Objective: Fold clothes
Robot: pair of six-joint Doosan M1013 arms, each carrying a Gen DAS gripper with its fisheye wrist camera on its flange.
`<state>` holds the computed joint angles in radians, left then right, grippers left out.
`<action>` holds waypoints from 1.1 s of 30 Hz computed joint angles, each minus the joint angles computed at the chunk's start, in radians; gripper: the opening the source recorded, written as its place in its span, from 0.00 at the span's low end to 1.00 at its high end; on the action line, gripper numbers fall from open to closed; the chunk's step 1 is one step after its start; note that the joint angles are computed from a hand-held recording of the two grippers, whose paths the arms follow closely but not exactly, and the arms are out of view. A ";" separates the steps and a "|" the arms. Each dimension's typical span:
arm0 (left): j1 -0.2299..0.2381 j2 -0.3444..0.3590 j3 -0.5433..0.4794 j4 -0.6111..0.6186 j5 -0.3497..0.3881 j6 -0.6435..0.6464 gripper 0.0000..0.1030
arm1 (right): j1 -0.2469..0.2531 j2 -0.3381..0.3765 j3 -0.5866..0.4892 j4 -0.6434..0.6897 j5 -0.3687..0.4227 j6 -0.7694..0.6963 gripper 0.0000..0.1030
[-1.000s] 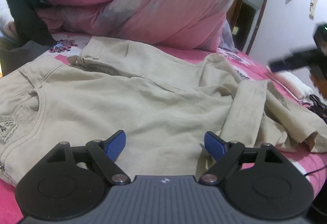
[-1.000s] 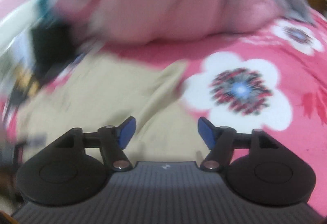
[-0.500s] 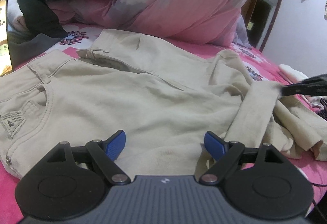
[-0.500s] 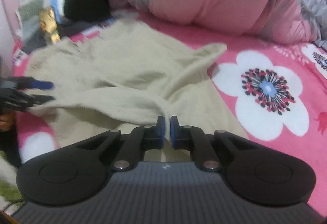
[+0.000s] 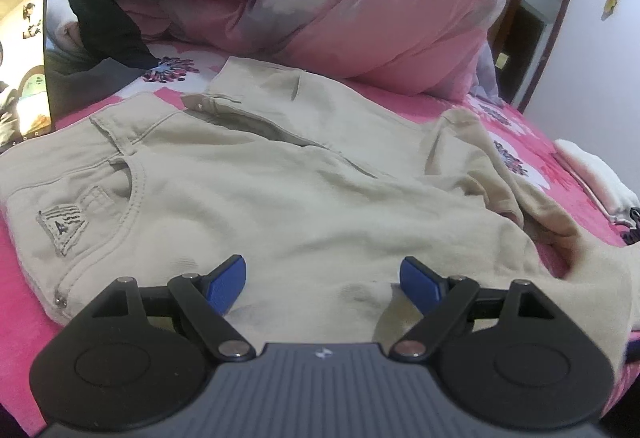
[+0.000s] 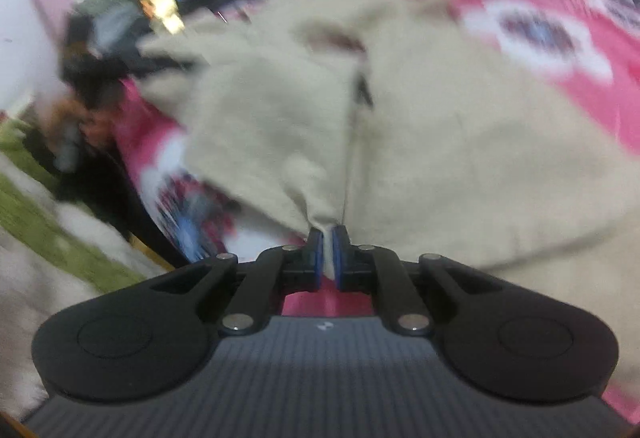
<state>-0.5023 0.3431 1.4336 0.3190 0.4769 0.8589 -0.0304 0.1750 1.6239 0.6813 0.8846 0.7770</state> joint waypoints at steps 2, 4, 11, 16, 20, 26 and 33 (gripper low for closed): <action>-0.002 -0.003 0.000 0.024 0.007 -0.032 0.83 | -0.005 -0.006 0.007 0.024 -0.005 0.026 0.06; -0.004 -0.016 0.013 0.067 -0.001 -0.089 0.83 | -0.005 -0.016 0.000 0.022 -0.001 0.040 0.11; -0.010 -0.076 0.081 0.298 0.007 -0.375 0.83 | -0.032 -0.069 -0.011 0.140 -0.005 -0.098 0.44; -0.006 -0.104 0.119 0.389 0.020 -0.510 0.83 | -0.048 -0.037 -0.061 0.317 0.001 -0.161 0.48; -0.013 -0.111 0.130 0.517 0.063 -0.653 0.83 | -0.018 0.028 -0.148 0.345 0.012 -0.139 0.49; 0.007 -0.113 0.135 0.540 0.083 -0.715 0.85 | 0.060 0.144 -0.314 0.263 0.030 -0.067 0.52; 0.046 -0.072 0.103 0.454 0.093 -0.706 0.69 | 0.166 0.356 -0.645 0.060 0.135 0.080 0.53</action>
<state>-0.4561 0.2708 1.5362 0.7733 0.5700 0.1527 0.1354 0.5307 0.9791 0.7411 1.0196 0.8570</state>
